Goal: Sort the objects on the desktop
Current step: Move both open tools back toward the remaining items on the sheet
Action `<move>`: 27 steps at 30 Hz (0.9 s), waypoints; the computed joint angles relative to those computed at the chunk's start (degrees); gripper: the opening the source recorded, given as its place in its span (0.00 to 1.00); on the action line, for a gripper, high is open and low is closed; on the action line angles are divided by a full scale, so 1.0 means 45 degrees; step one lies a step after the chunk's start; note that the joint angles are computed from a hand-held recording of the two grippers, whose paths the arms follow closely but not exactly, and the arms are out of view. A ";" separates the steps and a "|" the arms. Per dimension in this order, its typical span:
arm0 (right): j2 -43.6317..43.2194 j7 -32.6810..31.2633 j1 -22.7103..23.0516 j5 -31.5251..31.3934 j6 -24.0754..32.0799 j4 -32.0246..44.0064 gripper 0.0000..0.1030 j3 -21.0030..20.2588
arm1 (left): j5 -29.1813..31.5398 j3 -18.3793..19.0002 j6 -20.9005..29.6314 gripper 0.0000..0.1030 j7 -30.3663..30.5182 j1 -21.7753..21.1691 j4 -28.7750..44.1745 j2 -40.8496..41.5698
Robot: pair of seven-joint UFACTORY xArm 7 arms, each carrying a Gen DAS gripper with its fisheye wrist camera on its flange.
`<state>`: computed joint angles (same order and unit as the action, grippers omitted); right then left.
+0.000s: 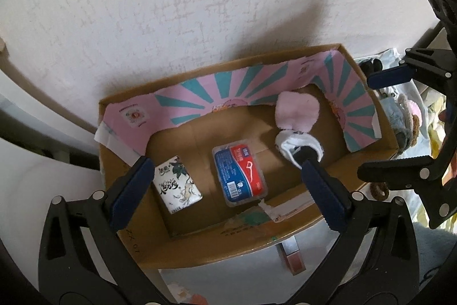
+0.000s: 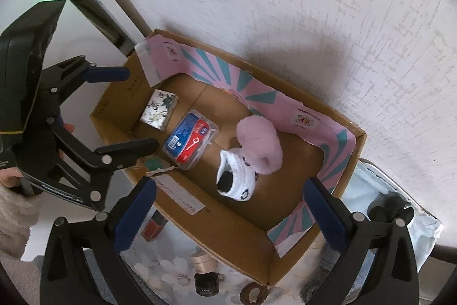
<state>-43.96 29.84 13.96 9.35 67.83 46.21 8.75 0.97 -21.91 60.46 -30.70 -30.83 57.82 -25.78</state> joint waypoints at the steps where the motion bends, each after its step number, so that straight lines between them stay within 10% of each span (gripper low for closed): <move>1: 0.0006 0.0072 -0.0007 0.0024 0.0005 0.0011 1.00 0.0022 | 0.0059 -0.0051 -0.0034 1.00 -0.0046 0.0011 0.0029 0.0020; 27: -0.2651 -0.0761 -0.0612 -0.1083 0.3505 0.1361 1.00 0.0176 | 0.1050 -0.1189 0.1236 1.00 -0.1316 -0.0124 0.3060 0.0932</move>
<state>-55.89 26.42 11.21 4.48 83.60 52.34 9.54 5.69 -27.26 66.03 -36.62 -31.39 71.59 -21.59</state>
